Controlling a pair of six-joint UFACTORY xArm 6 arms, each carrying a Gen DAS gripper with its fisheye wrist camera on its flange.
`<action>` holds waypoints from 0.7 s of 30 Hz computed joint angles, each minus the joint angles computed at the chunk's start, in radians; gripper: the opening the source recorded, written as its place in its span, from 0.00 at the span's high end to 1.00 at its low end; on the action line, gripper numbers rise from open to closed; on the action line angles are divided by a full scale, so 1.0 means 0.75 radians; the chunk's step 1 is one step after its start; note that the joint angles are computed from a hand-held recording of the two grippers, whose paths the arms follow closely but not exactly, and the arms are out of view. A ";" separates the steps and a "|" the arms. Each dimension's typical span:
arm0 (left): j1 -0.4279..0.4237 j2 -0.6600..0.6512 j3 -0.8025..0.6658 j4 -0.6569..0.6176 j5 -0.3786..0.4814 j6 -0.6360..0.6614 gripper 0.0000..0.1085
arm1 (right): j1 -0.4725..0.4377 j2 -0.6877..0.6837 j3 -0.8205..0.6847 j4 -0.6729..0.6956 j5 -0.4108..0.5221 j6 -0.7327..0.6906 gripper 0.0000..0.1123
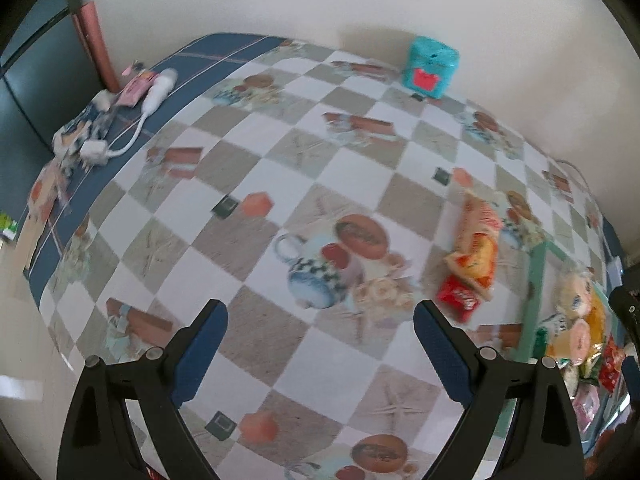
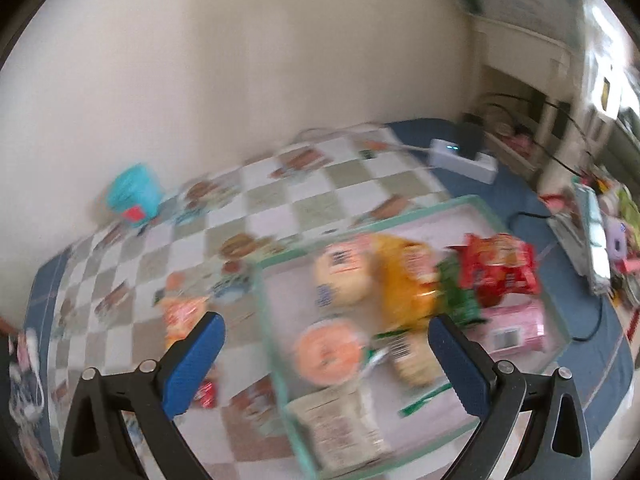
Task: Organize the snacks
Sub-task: 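Open both tools and withdraw them from the tray toward the remaining snacks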
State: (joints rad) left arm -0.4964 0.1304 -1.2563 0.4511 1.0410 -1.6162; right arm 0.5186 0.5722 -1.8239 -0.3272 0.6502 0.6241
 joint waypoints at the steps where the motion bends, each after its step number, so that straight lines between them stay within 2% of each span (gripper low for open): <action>1: 0.004 -0.004 0.008 -0.003 0.003 -0.003 0.13 | 0.017 -0.004 0.012 -0.012 -0.014 -0.008 0.08; 8: 0.039 -0.054 0.095 -0.015 0.010 -0.073 0.13 | 0.069 0.003 0.043 -0.026 -0.056 -0.060 0.08; 21: 0.081 -0.047 0.106 -0.044 0.013 -0.070 0.13 | 0.112 0.056 0.022 0.035 -0.083 -0.188 0.08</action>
State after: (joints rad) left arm -0.4356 0.0952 -1.1767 0.4184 1.0509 -1.6685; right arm 0.6028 0.6142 -1.8074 -0.3009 0.5880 0.4829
